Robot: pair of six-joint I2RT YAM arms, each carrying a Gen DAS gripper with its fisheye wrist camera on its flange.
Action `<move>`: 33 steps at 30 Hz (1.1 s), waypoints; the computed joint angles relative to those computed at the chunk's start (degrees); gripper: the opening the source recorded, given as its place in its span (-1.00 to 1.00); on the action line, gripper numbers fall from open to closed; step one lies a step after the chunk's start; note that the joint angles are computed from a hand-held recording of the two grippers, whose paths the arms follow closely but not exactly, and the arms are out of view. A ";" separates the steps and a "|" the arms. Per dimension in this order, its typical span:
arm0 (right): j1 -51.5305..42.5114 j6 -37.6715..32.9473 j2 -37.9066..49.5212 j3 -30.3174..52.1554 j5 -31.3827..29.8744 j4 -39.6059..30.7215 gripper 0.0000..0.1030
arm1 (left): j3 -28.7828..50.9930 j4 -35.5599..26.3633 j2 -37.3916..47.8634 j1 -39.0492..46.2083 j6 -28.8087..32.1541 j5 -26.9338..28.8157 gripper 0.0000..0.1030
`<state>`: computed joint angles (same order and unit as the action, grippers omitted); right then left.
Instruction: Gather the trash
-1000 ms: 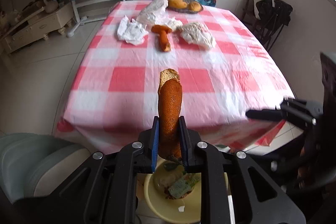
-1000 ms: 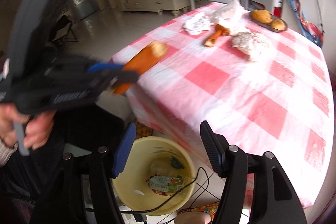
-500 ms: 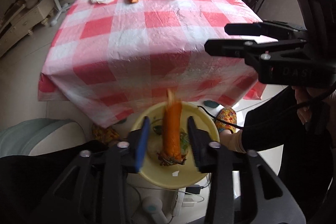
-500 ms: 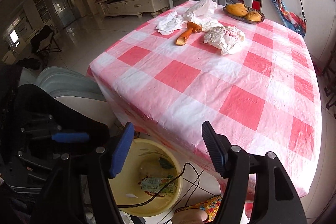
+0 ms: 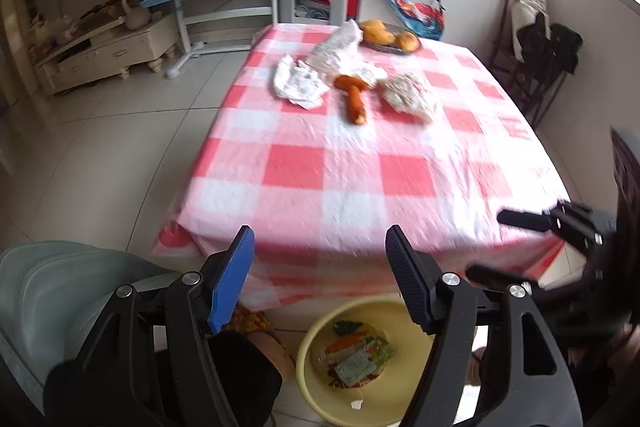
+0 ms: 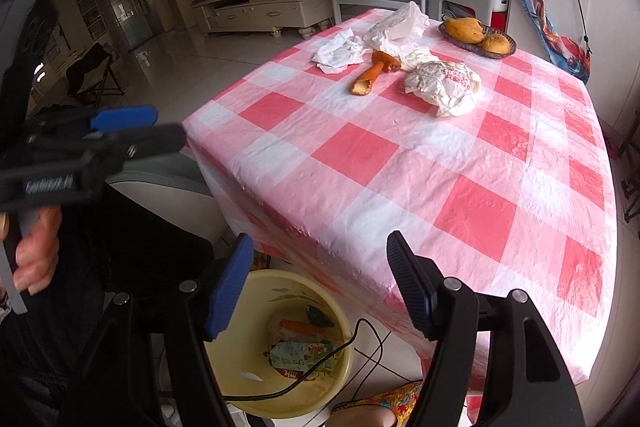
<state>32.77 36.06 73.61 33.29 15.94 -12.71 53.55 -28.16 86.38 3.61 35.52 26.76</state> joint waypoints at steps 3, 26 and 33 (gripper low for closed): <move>0.00 -0.39 0.73 0.50 -0.11 0.07 0.29 | 1.19 2.46 1.42 -1.15 -2.51 -1.33 0.27; -0.24 -1.83 2.65 1.49 0.86 4.30 0.29 | -3.67 14.81 -0.94 -4.52 -4.50 -4.58 0.43; -0.37 -2.08 3.65 1.98 0.69 5.00 0.29 | -3.25 15.54 -0.22 -5.17 -5.13 -5.21 0.54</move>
